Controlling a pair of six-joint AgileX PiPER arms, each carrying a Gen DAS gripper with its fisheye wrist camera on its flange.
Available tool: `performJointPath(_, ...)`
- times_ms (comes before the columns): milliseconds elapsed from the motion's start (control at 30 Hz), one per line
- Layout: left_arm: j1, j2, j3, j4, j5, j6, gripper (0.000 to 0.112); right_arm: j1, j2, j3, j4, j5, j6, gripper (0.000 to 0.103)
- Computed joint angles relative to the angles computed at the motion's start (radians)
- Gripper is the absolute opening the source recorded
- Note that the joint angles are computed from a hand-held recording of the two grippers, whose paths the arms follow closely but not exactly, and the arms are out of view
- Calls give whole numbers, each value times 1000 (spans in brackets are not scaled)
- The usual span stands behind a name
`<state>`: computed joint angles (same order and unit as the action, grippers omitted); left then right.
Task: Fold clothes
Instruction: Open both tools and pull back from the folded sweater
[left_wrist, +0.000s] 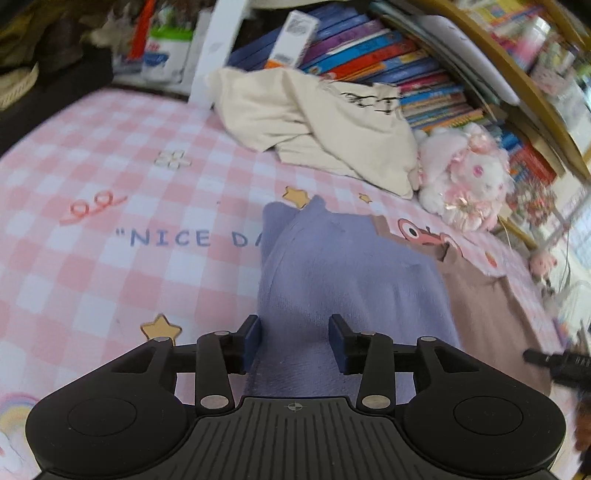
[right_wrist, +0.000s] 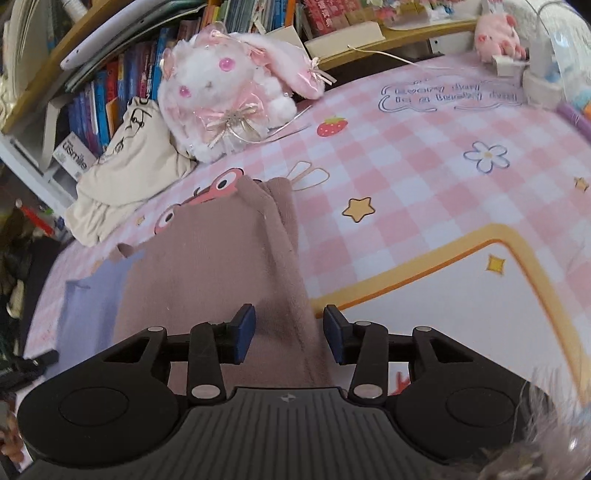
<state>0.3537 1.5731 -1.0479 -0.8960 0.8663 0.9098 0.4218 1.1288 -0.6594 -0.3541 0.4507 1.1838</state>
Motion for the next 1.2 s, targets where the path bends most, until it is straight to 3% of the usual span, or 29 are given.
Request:
performJointPath(67, -2, 17, -13, 4, 6, -37, 37, -13, 22, -15, 61, -19, -63, 34)
performJointPath(133, 4, 31, -21, -5, 22, -54, 36, 4, 46, -44, 36, 3, -56, 24)
performJointPath(200, 0, 8, -12, 2, 11, -39, 16, 39, 40, -55, -65, 27, 15, 13)
performJointPath(333, 34, -50, 17, -67, 26, 81, 14, 141, -34, -32, -344, 56, 284, 12)
performJointPath(467, 11, 6, -32, 19, 15, 11, 14, 99, 68, -90, -192, 111, 128, 15)
performJointPath(667, -7, 6, -11, 29, -30, 28, 19, 99, 80, -82, -200, 110, 144, 22)
performJointPath(900, 24, -118, 62, -25, -56, 92, 39, 208, 20, -102, -309, 239, 223, 43)
performJointPath(967, 35, -171, 89, -30, -48, 135, 48, 274, 1, -112, -362, 313, 256, 50)
performJointPath(1033, 45, -222, 118, -34, -38, 174, 51, 349, -16, -115, -408, 385, 299, 53)
performJointPath(1200, 93, -351, 203, -33, 18, 212, 83, 543, -38, -117, -463, 547, 416, 67)
